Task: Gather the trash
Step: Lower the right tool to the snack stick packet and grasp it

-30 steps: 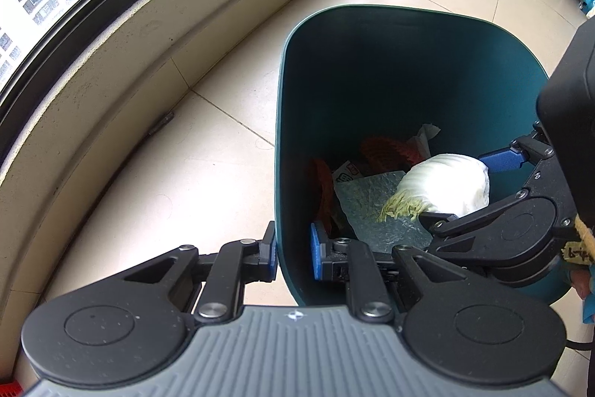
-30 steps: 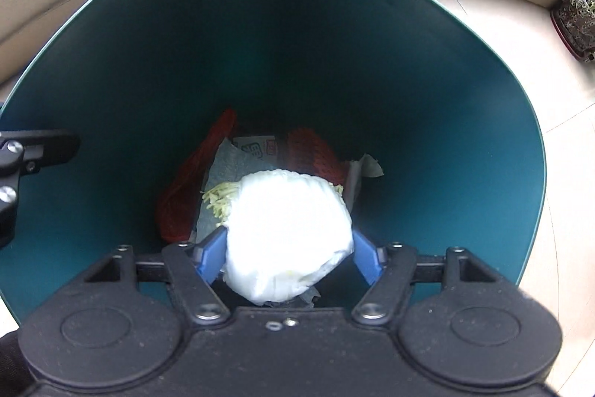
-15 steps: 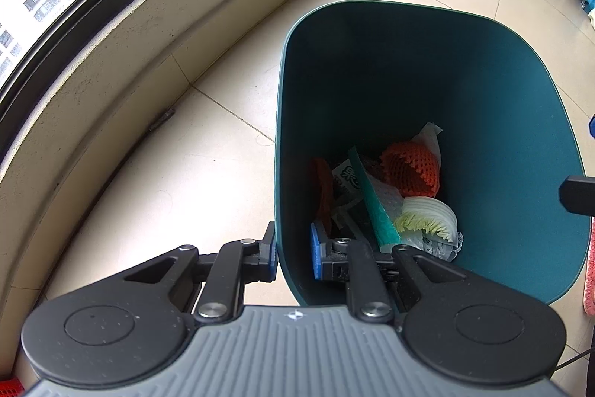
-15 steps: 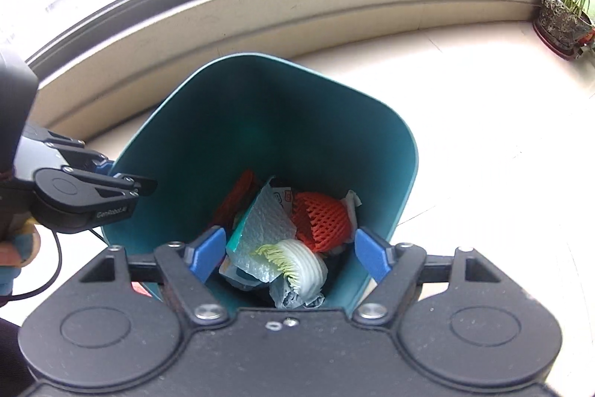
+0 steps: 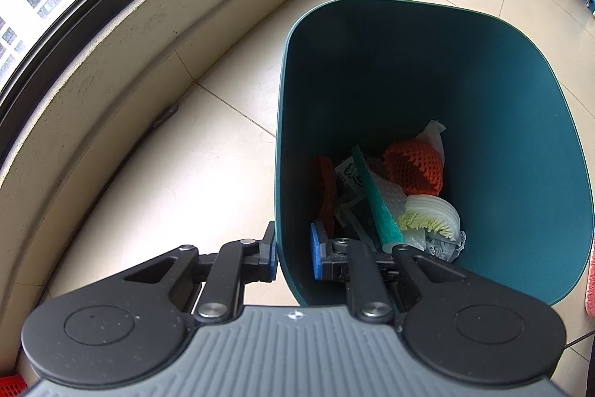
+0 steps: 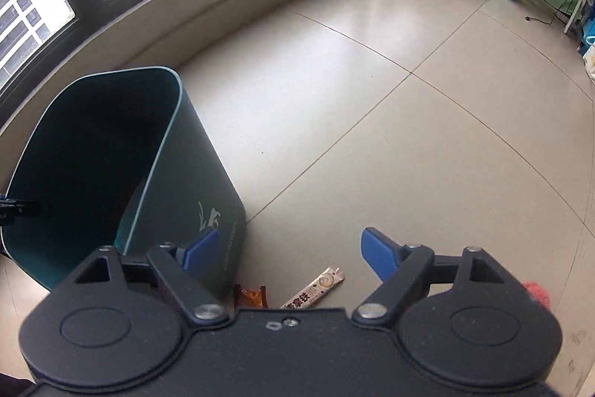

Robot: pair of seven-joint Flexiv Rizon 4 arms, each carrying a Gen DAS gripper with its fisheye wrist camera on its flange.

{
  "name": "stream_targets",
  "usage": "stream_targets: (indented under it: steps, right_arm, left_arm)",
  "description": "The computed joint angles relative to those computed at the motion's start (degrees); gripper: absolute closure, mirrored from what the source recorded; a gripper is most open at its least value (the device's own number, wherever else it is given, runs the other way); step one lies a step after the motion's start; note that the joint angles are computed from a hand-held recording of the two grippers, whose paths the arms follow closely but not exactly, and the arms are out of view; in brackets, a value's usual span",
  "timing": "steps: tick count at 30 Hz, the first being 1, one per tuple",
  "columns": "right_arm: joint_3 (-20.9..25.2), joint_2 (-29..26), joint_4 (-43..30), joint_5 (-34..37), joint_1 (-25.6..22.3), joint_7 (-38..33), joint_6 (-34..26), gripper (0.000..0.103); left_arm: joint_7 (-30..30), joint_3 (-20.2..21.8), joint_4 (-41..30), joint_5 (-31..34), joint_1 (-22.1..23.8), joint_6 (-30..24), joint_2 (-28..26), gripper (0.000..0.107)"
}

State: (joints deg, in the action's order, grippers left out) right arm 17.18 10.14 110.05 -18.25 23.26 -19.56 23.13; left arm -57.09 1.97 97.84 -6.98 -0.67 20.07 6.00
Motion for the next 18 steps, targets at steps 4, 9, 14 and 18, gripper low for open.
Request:
stream_targets:
  steps: [4,9,14,18]
  right_arm:
    - [-0.5,0.0,4.2,3.2,-0.8,2.6,2.0,0.021]
    - [-0.6,-0.7,8.8,5.1,-1.3,5.8,6.1,0.021]
    - [-0.9,-3.0,11.8,7.3,-0.8,7.7,9.7,0.021]
    - [-1.8,-7.4,13.1,9.5,-0.5,8.6,12.6,0.024]
  left_arm:
    - [-0.1,-0.1,-0.2,0.5,0.0,0.0,-0.1,0.09]
    - [0.0,-0.1,-0.1,0.3,-0.1,0.0,-0.1,0.09]
    - [-0.5,-0.2,0.1,1.0,-0.1,0.4,0.0,0.09]
    - [-1.2,-0.4,-0.2,1.6,-0.2,0.2,-0.3,0.09]
